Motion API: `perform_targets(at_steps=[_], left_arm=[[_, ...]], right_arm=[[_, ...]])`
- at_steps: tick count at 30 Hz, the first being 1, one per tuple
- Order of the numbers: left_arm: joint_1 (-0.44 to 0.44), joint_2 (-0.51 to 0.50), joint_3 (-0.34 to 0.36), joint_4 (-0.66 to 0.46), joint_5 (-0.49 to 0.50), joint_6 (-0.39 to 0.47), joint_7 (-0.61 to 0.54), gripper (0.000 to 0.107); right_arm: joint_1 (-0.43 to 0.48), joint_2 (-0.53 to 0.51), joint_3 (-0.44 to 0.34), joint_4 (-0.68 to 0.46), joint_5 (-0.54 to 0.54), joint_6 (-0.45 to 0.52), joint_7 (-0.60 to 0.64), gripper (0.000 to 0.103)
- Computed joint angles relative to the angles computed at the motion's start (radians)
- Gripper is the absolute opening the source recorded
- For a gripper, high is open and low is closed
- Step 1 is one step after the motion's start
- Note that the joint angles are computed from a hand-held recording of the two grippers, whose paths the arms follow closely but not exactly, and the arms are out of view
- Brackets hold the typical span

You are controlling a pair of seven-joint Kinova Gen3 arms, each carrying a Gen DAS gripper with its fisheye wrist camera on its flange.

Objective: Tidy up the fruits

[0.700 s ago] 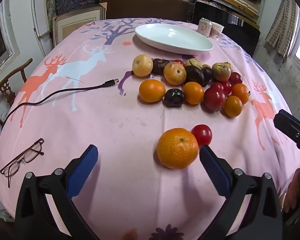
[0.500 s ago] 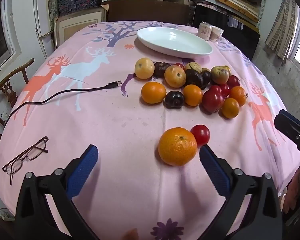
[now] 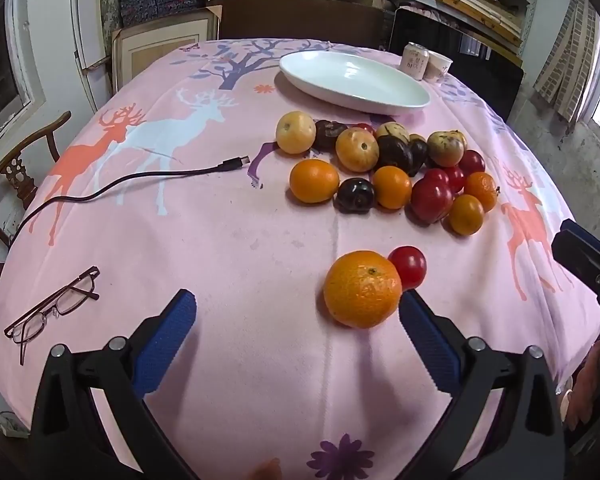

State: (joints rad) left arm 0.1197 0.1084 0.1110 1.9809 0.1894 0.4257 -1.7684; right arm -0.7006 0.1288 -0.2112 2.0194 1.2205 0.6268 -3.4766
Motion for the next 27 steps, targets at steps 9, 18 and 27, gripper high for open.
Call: perform_targets(at_steps=[9,18,27], left_arm=[[0.009,0.004,-0.002,0.0,-0.021,-0.003,0.028,0.099],[0.008,-0.005,-0.005,0.003,-0.029,-0.004,0.038,0.099],[0.01,-0.006,-0.005,0.002,-0.037,-0.001,0.047,0.099]], right_arm=[[0.007,-0.004,0.001,0.005,-0.001,-0.01,-0.007,0.1],[0.007,-0.004,-0.001,0.005,-0.001,-0.007,-0.007,0.1],[0.006,-0.005,-0.001,0.005,-0.002,-0.006,-0.007,0.1]])
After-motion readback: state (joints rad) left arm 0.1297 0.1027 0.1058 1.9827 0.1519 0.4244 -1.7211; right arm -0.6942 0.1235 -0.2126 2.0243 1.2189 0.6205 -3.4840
